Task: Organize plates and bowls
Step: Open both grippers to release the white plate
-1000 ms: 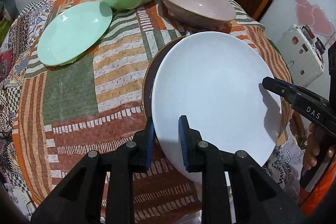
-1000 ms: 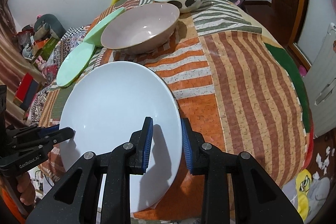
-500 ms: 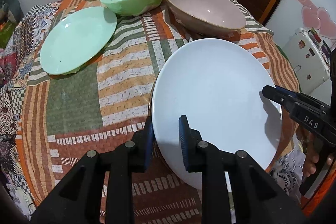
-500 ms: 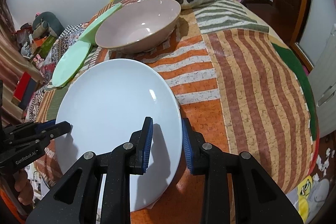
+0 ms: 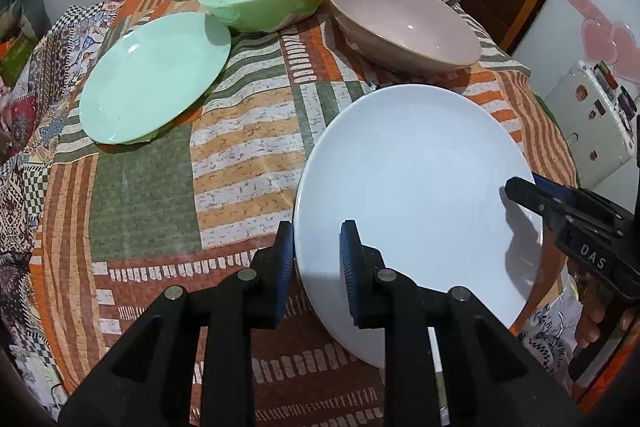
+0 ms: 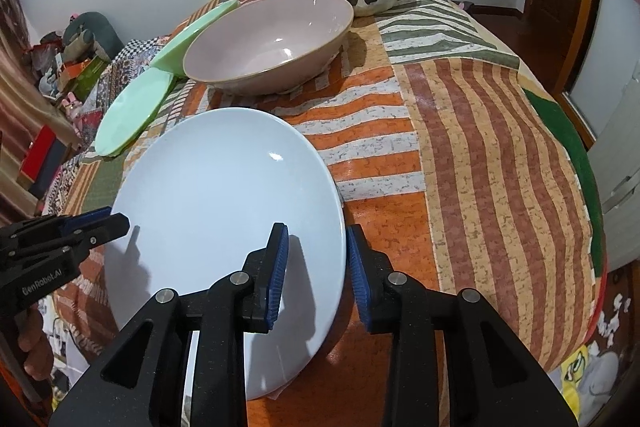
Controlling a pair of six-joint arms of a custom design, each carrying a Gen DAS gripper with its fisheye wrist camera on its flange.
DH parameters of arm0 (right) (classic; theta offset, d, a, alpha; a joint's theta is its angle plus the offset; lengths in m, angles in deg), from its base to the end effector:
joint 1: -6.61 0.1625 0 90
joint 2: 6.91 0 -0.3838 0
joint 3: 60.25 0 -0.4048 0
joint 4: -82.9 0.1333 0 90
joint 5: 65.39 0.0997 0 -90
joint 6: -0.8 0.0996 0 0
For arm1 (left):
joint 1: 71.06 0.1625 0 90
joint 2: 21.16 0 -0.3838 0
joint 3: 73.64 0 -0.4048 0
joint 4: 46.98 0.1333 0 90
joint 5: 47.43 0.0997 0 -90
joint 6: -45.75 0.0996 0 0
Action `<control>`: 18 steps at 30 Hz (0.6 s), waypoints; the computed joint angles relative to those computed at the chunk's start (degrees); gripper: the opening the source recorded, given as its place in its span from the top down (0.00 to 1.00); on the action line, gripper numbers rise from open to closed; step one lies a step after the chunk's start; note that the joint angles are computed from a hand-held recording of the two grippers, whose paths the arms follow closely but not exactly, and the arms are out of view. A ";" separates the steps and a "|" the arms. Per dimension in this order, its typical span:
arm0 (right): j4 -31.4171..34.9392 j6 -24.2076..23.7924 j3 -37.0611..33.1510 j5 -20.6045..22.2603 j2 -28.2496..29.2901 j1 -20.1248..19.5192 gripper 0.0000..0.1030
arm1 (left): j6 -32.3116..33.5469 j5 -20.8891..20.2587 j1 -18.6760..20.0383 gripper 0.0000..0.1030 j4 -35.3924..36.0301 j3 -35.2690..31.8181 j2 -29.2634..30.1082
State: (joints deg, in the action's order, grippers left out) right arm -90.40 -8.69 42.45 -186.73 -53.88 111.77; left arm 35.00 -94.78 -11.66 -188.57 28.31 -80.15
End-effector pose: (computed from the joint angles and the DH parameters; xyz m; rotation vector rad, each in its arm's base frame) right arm 0.2402 -0.5748 0.0793 0.3721 -2.5239 0.6590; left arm -0.1344 -0.6217 0.1581 0.3509 2.4238 -0.5102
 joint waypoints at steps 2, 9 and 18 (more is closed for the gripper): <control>-0.50 -0.62 -0.05 -0.79 -0.01 0.44 0.71 | 0.13 0.31 -0.23 0.79 -0.48 0.17 -0.33; -3.57 -1.55 0.57 -2.12 -1.66 2.26 0.63 | 3.14 1.56 -2.61 0.75 -5.73 3.68 -4.47; -6.92 -4.97 -1.97 0.83 -0.57 6.53 0.55 | 8.24 4.70 -4.83 0.43 -14.60 7.87 -11.52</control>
State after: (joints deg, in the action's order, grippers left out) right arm -97.32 -13.66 40.48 -185.90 -54.45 118.30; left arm 43.24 -90.08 -16.49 -203.16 36.18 -91.67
